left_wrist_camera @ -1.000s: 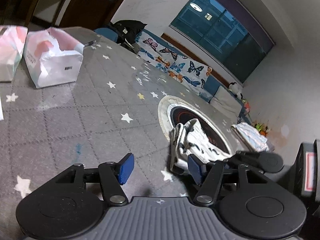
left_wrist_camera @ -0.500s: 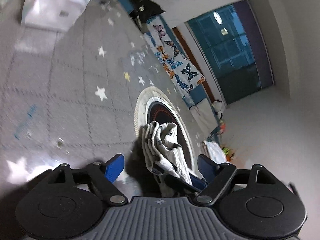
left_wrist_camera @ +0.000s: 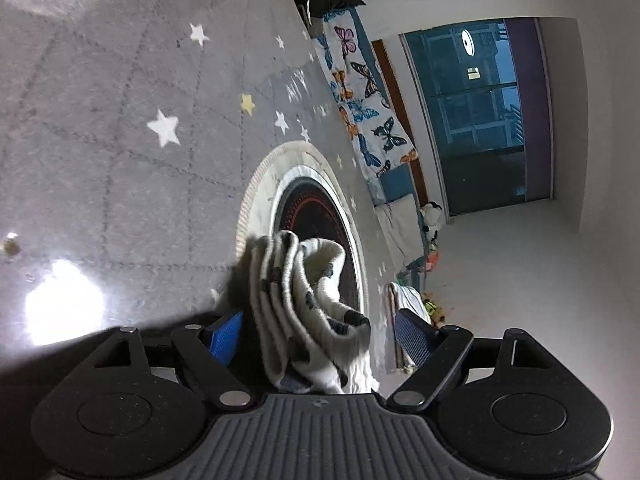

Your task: Fold clothes

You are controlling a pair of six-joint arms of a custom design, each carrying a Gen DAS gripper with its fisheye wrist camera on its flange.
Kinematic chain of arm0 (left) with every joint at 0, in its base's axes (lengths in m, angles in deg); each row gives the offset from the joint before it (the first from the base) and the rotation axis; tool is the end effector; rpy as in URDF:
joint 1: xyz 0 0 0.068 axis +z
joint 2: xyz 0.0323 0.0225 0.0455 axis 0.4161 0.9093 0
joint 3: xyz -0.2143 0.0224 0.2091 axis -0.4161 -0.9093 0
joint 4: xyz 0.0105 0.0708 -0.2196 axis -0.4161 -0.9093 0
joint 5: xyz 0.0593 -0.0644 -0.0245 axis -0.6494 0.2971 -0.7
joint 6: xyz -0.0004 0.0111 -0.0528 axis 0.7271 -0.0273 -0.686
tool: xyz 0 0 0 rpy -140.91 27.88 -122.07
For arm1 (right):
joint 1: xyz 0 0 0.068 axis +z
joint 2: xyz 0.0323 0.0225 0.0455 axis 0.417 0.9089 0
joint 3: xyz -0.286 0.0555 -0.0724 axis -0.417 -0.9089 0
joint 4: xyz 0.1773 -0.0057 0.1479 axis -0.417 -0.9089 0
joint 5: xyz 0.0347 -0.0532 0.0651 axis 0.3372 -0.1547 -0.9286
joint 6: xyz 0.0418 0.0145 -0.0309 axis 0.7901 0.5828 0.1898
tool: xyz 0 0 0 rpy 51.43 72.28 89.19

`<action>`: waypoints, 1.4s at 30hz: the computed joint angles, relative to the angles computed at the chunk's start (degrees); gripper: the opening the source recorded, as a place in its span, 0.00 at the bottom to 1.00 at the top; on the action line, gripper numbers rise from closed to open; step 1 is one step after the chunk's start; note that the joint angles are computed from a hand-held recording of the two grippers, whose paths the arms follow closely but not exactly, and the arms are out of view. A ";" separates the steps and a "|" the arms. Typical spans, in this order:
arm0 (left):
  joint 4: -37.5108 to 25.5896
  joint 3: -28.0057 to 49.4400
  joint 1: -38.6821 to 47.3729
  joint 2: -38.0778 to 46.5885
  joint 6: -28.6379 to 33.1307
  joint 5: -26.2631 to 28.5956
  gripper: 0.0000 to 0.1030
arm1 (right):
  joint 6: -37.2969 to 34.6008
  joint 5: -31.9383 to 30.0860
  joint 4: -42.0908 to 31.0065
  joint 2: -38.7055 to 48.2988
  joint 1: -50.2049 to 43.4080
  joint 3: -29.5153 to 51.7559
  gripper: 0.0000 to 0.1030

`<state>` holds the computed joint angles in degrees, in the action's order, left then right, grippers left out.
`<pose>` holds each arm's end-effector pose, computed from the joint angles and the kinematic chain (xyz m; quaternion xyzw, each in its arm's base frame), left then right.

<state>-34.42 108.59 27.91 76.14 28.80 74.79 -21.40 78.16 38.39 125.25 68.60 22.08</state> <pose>0.3388 -0.0108 0.0975 -0.1138 0.8240 -0.5285 0.1698 0.2310 0.2067 0.1200 -0.1893 0.8870 0.0497 0.4183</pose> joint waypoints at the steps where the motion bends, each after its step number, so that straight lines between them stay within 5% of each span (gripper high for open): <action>1: 0.44 0.03 -0.15 0.15 -0.53 0.05 0.81 | -0.20 -0.21 0.60 -0.15 -0.08 -0.45 0.15; 6: 0.21 0.64 -0.08 1.29 -0.69 2.33 0.77 | -0.21 -0.63 3.55 -1.46 0.82 -3.20 0.15; 12: -7.01 3.56 0.77 3.18 3.86 4.97 0.56 | -1.73 -1.03 7.36 -1.29 2.55 -5.53 0.15; 19: -19.43 6.59 1.88 2.22 17.47 3.27 0.36 | -2.69 -1.77 8.25 0.76 3.84 -5.43 0.17; 24: -23.46 7.69 1.57 1.86 21.74 1.81 0.36 | -2.70 -2.36 9.77 2.04 4.29 -5.81 0.18; 30: -30.24 10.33 1.84 1.93 28.46 3.91 0.55 | -3.83 -3.40 13.62 1.62 4.36 -8.14 0.18; 34: -29.01 9.30 1.90 1.59 28.49 3.07 0.50 | -5.36 -3.32 14.75 1.31 5.30 -8.95 0.18; 37: -27.56 8.28 1.96 1.48 28.68 2.09 0.34 | -5.91 -3.26 16.53 1.38 6.03 -9.85 0.18; 42: -24.14 5.38 2.92 0.80 28.47 1.13 0.31 | -4.36 -3.61 17.05 -0.43 5.96 -11.54 0.19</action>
<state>-58.57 113.98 30.83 76.94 57.27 75.92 -25.76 74.55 55.43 124.82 74.56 10.54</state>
